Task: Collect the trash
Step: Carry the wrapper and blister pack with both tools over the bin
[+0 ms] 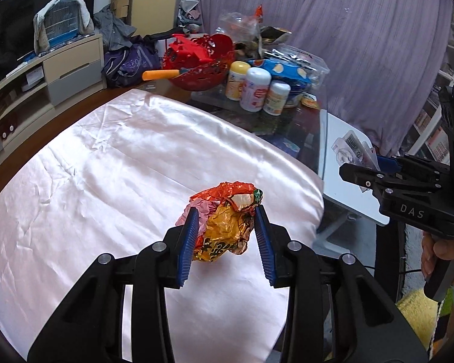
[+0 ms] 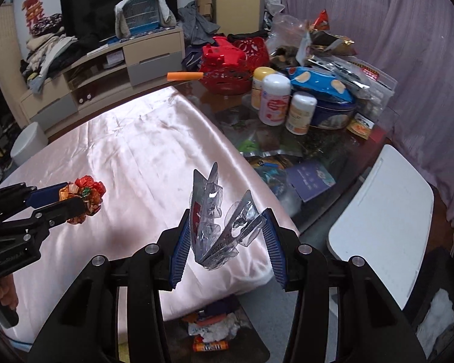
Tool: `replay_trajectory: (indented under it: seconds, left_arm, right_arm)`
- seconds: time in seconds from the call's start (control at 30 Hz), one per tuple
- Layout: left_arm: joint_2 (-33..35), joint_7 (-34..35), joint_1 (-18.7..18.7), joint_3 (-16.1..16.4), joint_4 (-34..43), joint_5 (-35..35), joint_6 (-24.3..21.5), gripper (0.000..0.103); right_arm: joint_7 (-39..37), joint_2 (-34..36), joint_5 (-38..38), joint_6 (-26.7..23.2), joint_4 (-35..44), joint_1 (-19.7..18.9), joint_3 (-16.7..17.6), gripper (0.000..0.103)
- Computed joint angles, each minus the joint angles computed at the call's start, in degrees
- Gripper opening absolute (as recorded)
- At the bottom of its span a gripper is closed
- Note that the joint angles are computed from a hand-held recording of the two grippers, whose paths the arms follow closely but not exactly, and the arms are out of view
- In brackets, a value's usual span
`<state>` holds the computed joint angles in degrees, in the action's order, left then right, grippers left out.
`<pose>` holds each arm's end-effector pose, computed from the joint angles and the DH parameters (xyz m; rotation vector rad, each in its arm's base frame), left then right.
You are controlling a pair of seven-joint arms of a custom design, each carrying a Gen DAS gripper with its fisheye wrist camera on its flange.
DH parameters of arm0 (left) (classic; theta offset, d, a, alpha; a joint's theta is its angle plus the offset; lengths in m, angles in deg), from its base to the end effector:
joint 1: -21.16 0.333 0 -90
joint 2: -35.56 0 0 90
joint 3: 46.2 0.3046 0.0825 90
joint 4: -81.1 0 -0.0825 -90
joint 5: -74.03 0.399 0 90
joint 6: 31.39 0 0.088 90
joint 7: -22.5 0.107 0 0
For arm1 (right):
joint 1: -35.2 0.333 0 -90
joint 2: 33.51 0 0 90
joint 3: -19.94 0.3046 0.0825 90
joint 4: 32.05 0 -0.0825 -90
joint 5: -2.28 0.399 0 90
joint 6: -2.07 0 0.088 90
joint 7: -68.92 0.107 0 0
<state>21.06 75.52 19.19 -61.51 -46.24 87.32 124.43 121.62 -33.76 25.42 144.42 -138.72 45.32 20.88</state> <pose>0.5125 -0.1783 0.5448 -1.9466 1.6730 -0.8421 0.6099 0.1175 0.5690 -2.2052 1.1602 -0.4491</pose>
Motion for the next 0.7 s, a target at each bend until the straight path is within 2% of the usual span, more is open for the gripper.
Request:
replay_trajectory:
  seconds: [0.13, 0.37, 0.57, 0.7]
  left_arm:
    - [-3.23, -2.66, -1.07, -2.63, -1.46, 1.13, -1.97, 0.035]
    - [-6.93, -6.01, -3.79, -5.76, -4.51, 0.76, -4.97, 0.036]
    - [-7.72, -8.32, -6.74, -7.44, -7.36, -0.46, -6.89, 0.036]
    - [-6.56, -8.91, -9.15, -7.06, -9.35, -3.01, -6.13, 0.036]
  right_arm:
    - [-3.38, -7.16, 2.14, 0.52, -7.37, -0.64, -2.19, 0.048]
    - [-6.43, -17.22, 2.49, 0.39, -18.45, 0.97, -6.37, 0.048]
    - [-6.62, -21.46, 1.28, -0.59, -25.27, 1.44, -9.07, 0.050]
    - [-6.33, -23.03, 0.50, -1.07, -29.07, 1.32, -10.29, 0.050]
